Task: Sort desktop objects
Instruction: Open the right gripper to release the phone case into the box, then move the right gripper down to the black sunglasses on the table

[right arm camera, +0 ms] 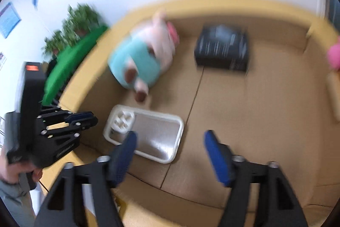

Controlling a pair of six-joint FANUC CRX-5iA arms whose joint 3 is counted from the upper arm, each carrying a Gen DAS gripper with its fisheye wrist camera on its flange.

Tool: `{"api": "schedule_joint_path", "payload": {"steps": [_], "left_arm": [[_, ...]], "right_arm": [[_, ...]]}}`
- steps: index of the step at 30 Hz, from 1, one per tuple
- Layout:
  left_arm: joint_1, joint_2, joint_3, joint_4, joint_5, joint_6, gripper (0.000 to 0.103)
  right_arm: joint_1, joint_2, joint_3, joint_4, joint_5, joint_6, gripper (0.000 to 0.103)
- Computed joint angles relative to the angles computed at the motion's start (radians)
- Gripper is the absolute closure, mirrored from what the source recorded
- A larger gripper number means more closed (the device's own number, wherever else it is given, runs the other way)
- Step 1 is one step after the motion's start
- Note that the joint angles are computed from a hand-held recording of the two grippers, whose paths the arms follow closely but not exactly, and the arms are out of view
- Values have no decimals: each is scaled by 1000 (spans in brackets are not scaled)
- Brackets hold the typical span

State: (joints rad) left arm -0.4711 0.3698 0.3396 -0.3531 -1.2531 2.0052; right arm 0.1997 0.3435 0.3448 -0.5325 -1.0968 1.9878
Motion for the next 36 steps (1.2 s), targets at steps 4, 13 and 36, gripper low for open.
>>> {"api": "schedule_joint_path", "payload": {"steps": [4,13,36], "left_arm": [[-89,-187,-132,-131,186,209,64],[-363,-254,-163,-527,314,649,16],[-437,-180,-86,-592,230,769,16]], "right_arm": [[-27,-186,-174,13,178,84,0],[-43,-392,-374,123,299,66,0],[-77,-465,-445,92,325,150,0]]}}
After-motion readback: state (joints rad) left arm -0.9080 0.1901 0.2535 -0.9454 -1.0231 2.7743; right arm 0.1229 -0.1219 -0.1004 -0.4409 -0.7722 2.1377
